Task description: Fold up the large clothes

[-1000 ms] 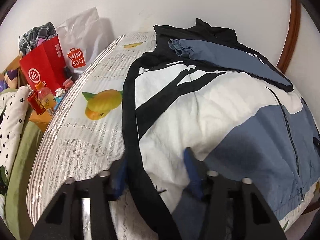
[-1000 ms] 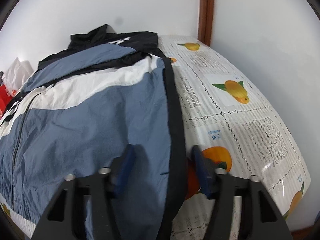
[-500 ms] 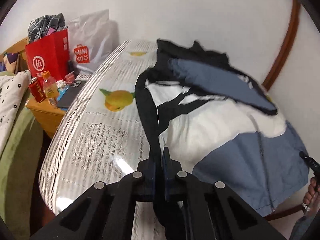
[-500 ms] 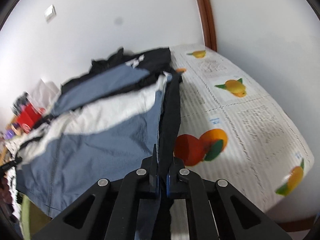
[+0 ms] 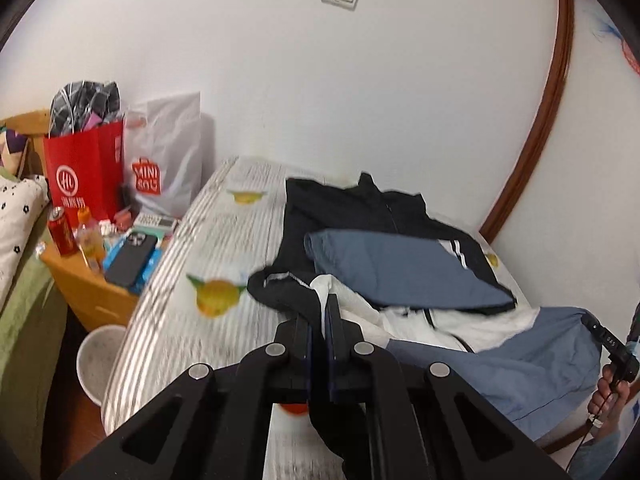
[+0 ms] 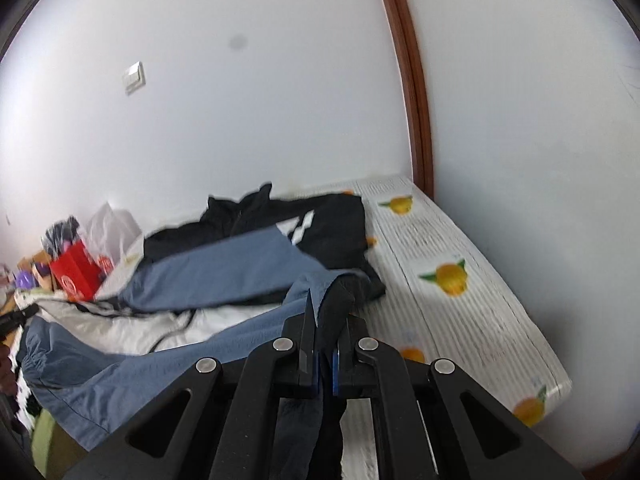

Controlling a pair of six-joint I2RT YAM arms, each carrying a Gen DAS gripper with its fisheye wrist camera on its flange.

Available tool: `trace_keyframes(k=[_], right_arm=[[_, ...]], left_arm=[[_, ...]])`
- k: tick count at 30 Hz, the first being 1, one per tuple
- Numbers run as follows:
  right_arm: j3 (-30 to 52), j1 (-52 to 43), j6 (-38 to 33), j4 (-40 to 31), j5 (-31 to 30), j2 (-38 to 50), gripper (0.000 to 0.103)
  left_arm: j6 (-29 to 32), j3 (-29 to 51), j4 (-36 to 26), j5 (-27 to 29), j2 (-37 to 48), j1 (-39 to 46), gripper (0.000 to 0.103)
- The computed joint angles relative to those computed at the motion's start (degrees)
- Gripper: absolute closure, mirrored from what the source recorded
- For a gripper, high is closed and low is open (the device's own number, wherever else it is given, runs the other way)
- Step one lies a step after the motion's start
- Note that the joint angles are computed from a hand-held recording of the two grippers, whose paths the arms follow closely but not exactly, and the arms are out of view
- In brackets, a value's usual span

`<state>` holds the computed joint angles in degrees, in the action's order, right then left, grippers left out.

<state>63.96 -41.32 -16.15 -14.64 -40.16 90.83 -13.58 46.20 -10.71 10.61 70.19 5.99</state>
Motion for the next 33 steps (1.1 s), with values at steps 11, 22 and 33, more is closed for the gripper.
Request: trace_keyframes(k=[11,22,33], right_arm=[[17.8,9.6,10.6,1.0,9.0,12.6,0.099],[37.8,16.4,14.6,-2.8,13.5,30.6,0.099],[56.8,19.2,14.0,-10.2,20.9,50.1,0.097]], left_arm=[[-3.3,18.2,2.4,-2.8,18.9,-1.0,0.097],[-2.7,36.0,-0.6,-6.5,38.0,-2.6,0.097],[-3.4,51.2,-9.3,-7.6,54.6,-2.3,0.096]])
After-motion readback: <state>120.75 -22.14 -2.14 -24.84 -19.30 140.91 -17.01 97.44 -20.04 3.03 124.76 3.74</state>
